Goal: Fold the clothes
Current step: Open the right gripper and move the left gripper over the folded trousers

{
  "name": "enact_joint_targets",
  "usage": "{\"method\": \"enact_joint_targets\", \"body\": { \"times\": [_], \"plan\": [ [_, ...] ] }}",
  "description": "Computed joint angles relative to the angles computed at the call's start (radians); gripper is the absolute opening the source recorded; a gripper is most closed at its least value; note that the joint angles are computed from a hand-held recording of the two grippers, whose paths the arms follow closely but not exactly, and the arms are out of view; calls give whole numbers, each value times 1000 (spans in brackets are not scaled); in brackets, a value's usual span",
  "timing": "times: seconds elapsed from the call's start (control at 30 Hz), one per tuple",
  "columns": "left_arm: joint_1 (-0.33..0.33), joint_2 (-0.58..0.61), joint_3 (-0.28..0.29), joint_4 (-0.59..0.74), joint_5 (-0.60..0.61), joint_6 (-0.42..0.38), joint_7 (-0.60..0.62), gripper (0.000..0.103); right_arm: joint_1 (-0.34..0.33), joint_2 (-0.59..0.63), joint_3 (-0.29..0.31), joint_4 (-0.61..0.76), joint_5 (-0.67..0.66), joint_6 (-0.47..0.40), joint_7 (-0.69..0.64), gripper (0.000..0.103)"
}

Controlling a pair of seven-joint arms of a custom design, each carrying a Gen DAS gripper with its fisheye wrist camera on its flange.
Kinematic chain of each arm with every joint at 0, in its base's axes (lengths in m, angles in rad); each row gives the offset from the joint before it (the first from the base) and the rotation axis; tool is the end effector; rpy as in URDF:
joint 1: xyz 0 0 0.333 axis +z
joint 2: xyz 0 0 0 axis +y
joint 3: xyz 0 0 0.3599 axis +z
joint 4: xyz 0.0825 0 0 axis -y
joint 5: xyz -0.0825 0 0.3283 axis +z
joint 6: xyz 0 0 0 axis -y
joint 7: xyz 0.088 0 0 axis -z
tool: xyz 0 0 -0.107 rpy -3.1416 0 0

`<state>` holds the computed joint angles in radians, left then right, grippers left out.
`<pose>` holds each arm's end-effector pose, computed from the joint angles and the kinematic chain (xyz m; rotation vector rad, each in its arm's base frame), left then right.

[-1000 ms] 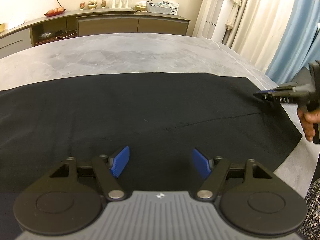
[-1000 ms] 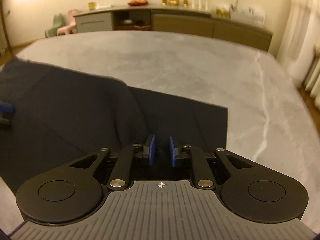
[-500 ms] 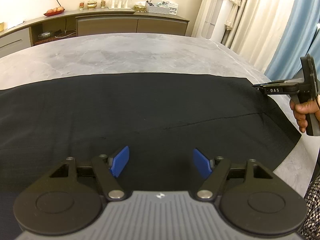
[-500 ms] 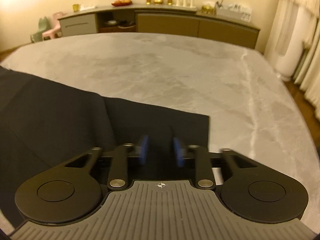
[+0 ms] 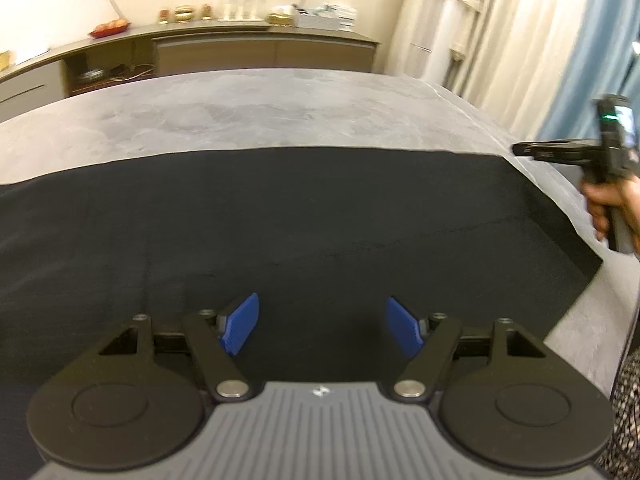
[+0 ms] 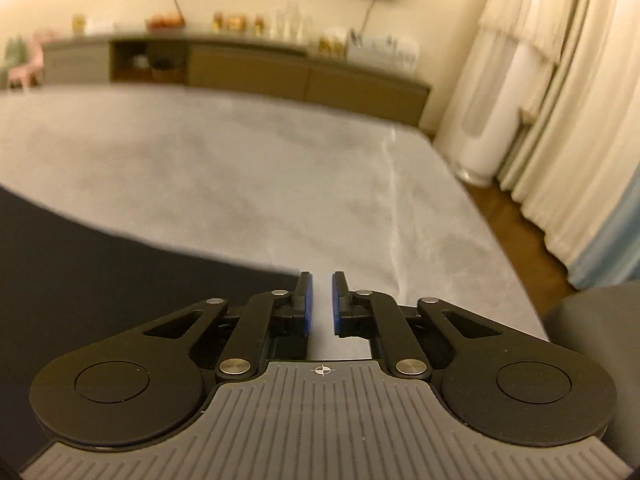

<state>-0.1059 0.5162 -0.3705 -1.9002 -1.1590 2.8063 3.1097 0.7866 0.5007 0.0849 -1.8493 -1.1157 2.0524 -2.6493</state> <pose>0.5908 -0.2216 0.3403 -0.9634 2.6545 -1.1504 0.4347 0.4317 0.3295 -1.3232 2.2105 -1.1244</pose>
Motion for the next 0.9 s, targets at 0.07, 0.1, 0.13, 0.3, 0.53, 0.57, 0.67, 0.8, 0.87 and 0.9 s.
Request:
{"method": "enact_joint_targets", "body": {
  "times": [0.07,0.1,0.13,0.3,0.53,0.57,0.67,0.8,0.87,0.9],
  "plan": [
    [8,6,-1,7,-19,11,11,72,12,-23,-1,-20,-64,60,88,24],
    [6,12,3,11,-24,29,15,70,9,-29,1,-28,-86,99,119,30],
    [21,18,-8,14,-47,40,49,70,-17,-23,12,-32,-73,167,108,38],
    [57,36,-7,42,-154,139,149,70,6,30,5,32,54,52,-18,56],
    [174,33,64,121,-201,197,-63,70,102,79,-3,184,113,-173,-36,54],
    [196,30,80,132,-194,185,-120,70,111,74,-3,181,83,-139,2,56],
    [171,58,206,172,12,156,-425,69,86,82,8,174,68,8,62,55],
    [68,154,400,282,291,126,-762,69,72,125,-11,212,168,-27,1,59],
    [49,179,446,317,363,130,-845,65,77,130,-23,227,213,-95,9,59],
    [62,171,445,317,360,128,-874,65,83,145,-22,262,248,-162,-12,59]
  ]
}}
